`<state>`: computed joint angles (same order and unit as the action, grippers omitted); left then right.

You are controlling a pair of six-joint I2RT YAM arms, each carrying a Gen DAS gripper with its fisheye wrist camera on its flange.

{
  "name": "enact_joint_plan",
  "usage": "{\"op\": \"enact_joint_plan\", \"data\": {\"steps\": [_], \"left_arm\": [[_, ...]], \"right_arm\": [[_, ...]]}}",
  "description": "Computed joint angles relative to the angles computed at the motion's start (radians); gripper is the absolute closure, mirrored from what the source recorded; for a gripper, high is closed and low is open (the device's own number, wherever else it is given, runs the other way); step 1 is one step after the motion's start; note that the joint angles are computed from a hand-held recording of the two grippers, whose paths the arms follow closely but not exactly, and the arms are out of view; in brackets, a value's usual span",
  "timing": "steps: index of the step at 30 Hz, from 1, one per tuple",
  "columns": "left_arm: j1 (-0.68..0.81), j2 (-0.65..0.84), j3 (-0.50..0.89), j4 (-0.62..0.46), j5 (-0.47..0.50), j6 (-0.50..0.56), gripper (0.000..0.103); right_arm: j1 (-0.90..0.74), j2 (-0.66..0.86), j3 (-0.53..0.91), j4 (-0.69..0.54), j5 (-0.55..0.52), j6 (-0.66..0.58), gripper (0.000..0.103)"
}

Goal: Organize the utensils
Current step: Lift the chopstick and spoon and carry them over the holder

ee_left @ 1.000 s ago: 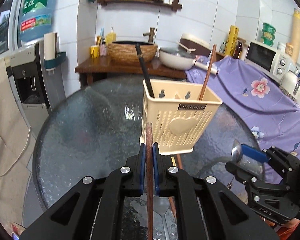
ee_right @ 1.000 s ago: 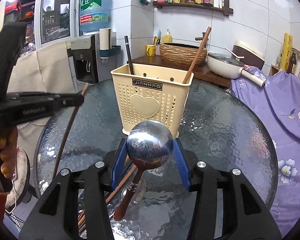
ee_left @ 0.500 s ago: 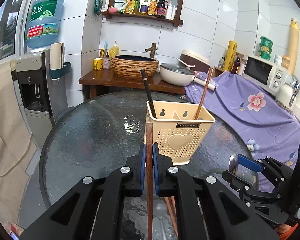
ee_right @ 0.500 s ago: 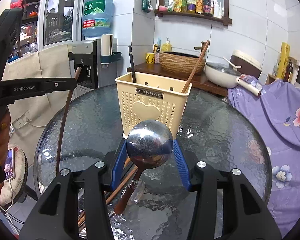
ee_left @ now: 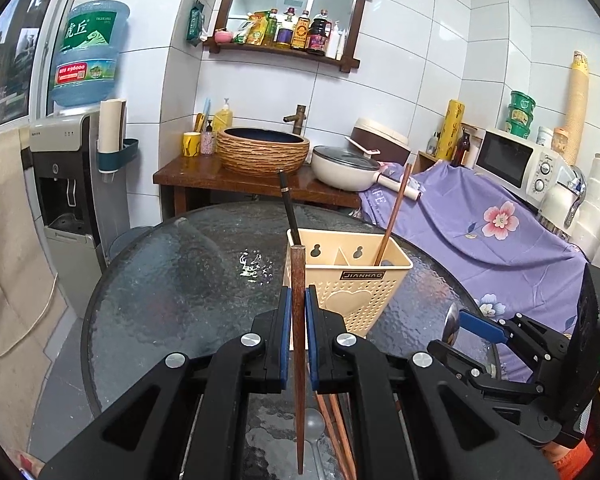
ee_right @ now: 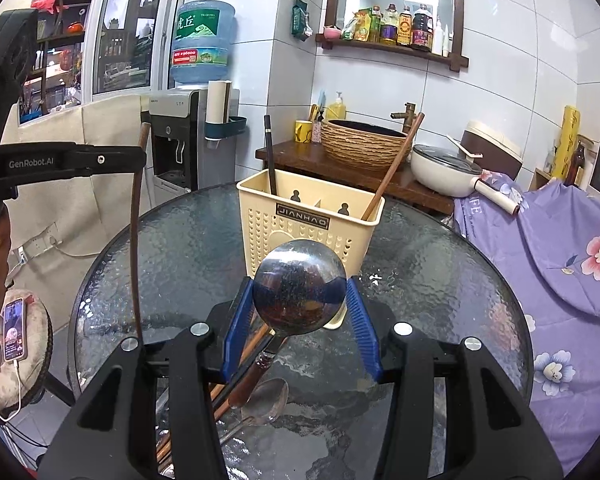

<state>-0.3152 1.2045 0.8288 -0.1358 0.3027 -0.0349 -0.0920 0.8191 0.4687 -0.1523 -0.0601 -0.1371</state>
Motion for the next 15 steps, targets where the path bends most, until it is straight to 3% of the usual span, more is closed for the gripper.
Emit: {"op": "enact_joint_plan", "data": {"steps": [9,15], "left_arm": [[-0.003,-0.004,0.064,-0.031,0.022,0.014,0.096],[-0.01,0.021,0.221,-0.099,0.057,0.032,0.096]], "right_arm": [[-0.038,0.051,0.102,-0.037,-0.049,-0.024,0.056],[-0.112,0.115,0.255,-0.107,-0.132,-0.052,0.056]]}}
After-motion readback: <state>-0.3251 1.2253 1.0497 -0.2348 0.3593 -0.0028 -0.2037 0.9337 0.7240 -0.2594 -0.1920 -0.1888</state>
